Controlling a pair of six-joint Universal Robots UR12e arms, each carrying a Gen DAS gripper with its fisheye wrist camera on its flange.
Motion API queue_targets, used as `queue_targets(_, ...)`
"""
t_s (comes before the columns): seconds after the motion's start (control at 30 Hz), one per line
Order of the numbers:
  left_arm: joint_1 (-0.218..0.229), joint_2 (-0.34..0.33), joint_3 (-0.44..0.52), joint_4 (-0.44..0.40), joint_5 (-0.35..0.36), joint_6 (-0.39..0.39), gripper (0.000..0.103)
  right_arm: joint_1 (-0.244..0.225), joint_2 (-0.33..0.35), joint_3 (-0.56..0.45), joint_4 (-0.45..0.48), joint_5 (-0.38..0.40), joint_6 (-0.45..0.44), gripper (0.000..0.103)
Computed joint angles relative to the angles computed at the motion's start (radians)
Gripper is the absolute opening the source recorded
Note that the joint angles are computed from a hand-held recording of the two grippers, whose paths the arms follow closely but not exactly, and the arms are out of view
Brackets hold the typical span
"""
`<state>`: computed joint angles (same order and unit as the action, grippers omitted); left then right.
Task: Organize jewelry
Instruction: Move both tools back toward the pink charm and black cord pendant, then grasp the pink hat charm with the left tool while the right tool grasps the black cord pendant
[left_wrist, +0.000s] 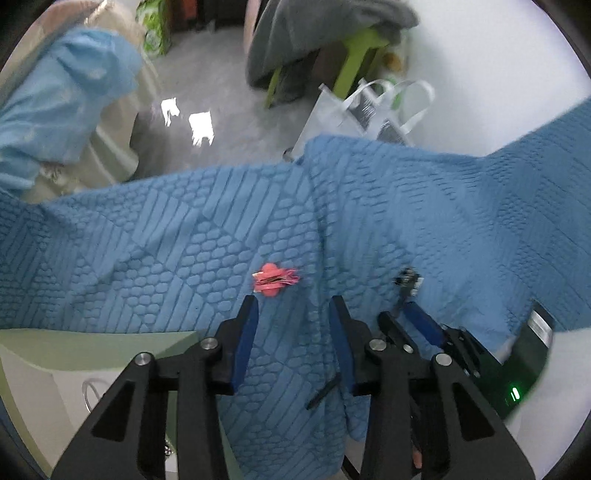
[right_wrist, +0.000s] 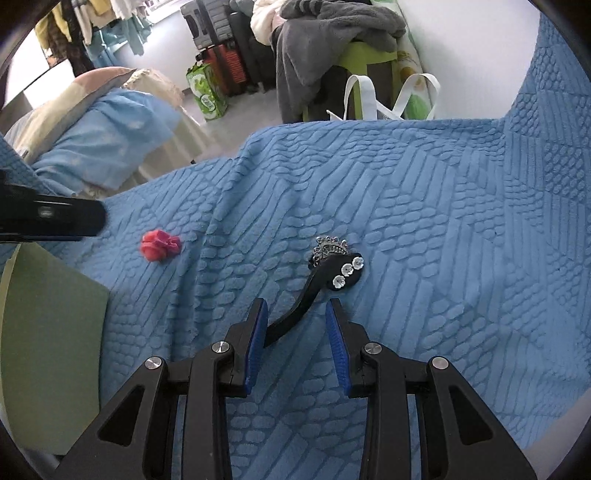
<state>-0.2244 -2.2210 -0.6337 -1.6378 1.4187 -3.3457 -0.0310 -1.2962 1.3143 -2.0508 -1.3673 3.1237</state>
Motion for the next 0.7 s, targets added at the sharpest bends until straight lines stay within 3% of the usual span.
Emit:
queue_targets(0.1, 0.000, -0.025, 0.027, -0.033, 0.002, -0.010, 0.040, 0.014, 0.005, -0.006, -0.005, -0.055, -0.044, 0.021)
queue_targets(0.2, -0.008, -0.035, 0.036, -0.024, 0.038, -0.028, 0.040, 0.006, 0.004, -0.005, -0.005, -0.038, -0.035, 0.010)
queue_targets(0.43, -0.024, -0.084, 0.108, -0.074, 0.100, -0.017, 0.040, -0.007, 0.005, -0.009, 0.001, -0.018, -0.042, 0.006)
queue_targets(0.7, -0.023, -0.081, 0.067, -0.022, 0.120, -0.038, 0.040, -0.020, 0.004, -0.008, 0.010, 0.010, -0.045, 0.006)
